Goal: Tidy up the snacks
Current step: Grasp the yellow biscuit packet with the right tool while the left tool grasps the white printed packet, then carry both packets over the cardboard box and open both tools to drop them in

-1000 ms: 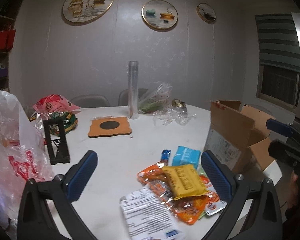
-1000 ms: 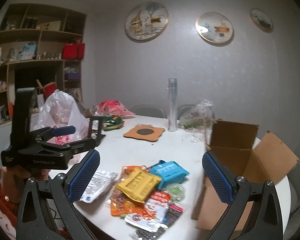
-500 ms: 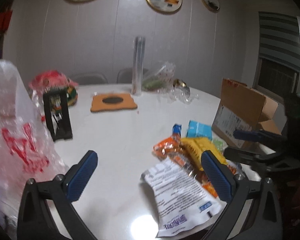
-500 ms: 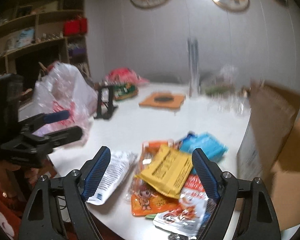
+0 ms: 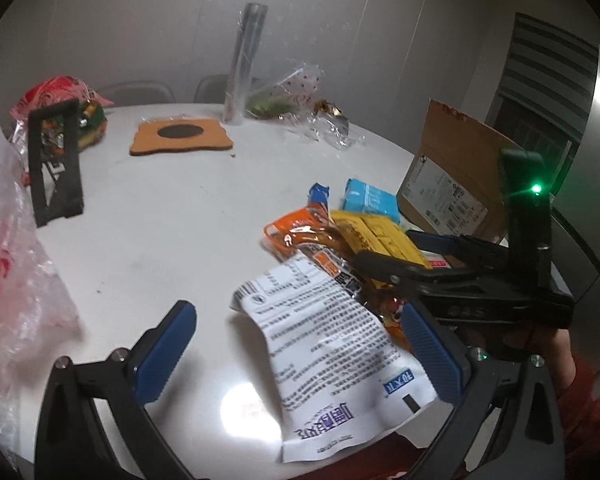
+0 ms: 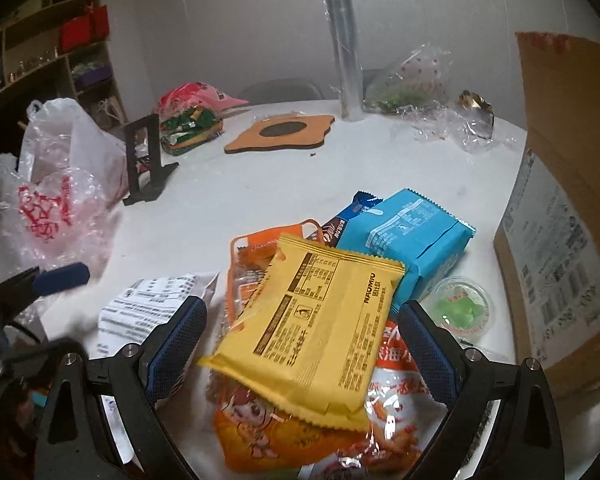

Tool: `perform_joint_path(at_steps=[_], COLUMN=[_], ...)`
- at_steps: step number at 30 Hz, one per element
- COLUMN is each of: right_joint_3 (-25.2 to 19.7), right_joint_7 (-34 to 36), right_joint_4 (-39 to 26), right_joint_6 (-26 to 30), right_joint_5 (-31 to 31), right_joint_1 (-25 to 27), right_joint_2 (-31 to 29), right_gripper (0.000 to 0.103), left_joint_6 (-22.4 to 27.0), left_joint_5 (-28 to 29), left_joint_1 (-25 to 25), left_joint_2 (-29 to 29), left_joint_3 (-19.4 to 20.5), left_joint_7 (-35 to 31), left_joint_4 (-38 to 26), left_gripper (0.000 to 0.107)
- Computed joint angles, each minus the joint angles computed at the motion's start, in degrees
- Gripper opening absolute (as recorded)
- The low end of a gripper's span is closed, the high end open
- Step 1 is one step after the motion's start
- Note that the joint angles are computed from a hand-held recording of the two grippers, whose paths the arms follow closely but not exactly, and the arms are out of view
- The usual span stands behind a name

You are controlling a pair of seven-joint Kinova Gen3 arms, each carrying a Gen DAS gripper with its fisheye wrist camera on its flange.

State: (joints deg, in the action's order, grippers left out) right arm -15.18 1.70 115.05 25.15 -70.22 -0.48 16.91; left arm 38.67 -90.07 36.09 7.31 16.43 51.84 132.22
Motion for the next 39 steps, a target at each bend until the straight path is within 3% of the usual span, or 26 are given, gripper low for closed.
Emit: perform_joint_path(at_steps=[3, 8, 11, 15, 18, 21, 27, 29, 33, 37, 39], right_joint_3=[1.0, 0.4, 1.0, 1.4, 1.6, 1.8, 2.5, 2.3, 2.6, 3.0, 3.2], right_joint_7=[-4.0, -5.4, -5.2, -3.4, -2.3, -1.1, -2.1, -1.3, -0.6, -2.7, -4.9], right_joint_4=[-0.9, -2.1, -3.5, -3.7, -3.5, -3.3, -3.7, -3.3, -2.6, -2.0, -2.4], right_joint_6=[-0.4, 3.6, 7.9, 9.3, 9.7, 9.5, 10.7, 10.7, 10.8, 7.9, 7.6], right_joint_5=[3.7, 7.4, 9.4, 10.3, 10.5, 10.2, 10.4, 9.4, 8.1, 8.5, 9.8], right_joint_1=[-1.2, 1.3, 2.8, 3.4, 3.6, 3.5, 3.6, 3.9, 3.6, 1.6, 1.0], right_joint_2=[0.7, 1.0, 1.7, 1.6, 1.4, 1.2, 1.3, 1.0, 0.4, 0.1, 0.4], right_gripper=[0.078, 0.073, 0.073, 0.073, 0.074, 0.074, 0.077, 0.084, 0.085, 0.085, 0.085], left_joint_6=[-1.5, -4.5, -3.8, -1.8, -1.6, -4.2, -7.5, -8.4, -9.2, -11.1, -9.5], left_joint_5=[1.4, 1.2, 5.1, 8.8, 11.8, 10.1, 11.0, 11.3, 9.0, 6.0, 7.1], left_joint_1=[-0.5, -1.5, -1.2, 0.5, 0.6, 1.6, -0.1, -0.6, -1.4, -3.2, -2.8], left_joint_2=[0.3, 1.5, 3.3, 5.4, 6.7, 6.1, 3.3, 2.7, 1.9, 1.6, 2.5], left_joint_3=[-0.3, -1.1, -1.7, -2.9, -3.5, -5.7, -6.0, -6.0, -6.0, -5.3, -5.2], left_joint_7=[-0.8, -0.7, -4.3, -8.4, -12.9, -12.2, -17.5, -18.4, -16.5, -13.7, -14.5], left_joint_4=[-0.7, -1.9, -4.3, -7.0, -8.4, -7.0, -4.6, -4.1, -2.6, -1.8, -2.7], left_gripper=[0.102, 0.102, 0.102, 0.101, 0.093, 0.091, 0.091, 0.091, 0.091, 0.072, 0.072])
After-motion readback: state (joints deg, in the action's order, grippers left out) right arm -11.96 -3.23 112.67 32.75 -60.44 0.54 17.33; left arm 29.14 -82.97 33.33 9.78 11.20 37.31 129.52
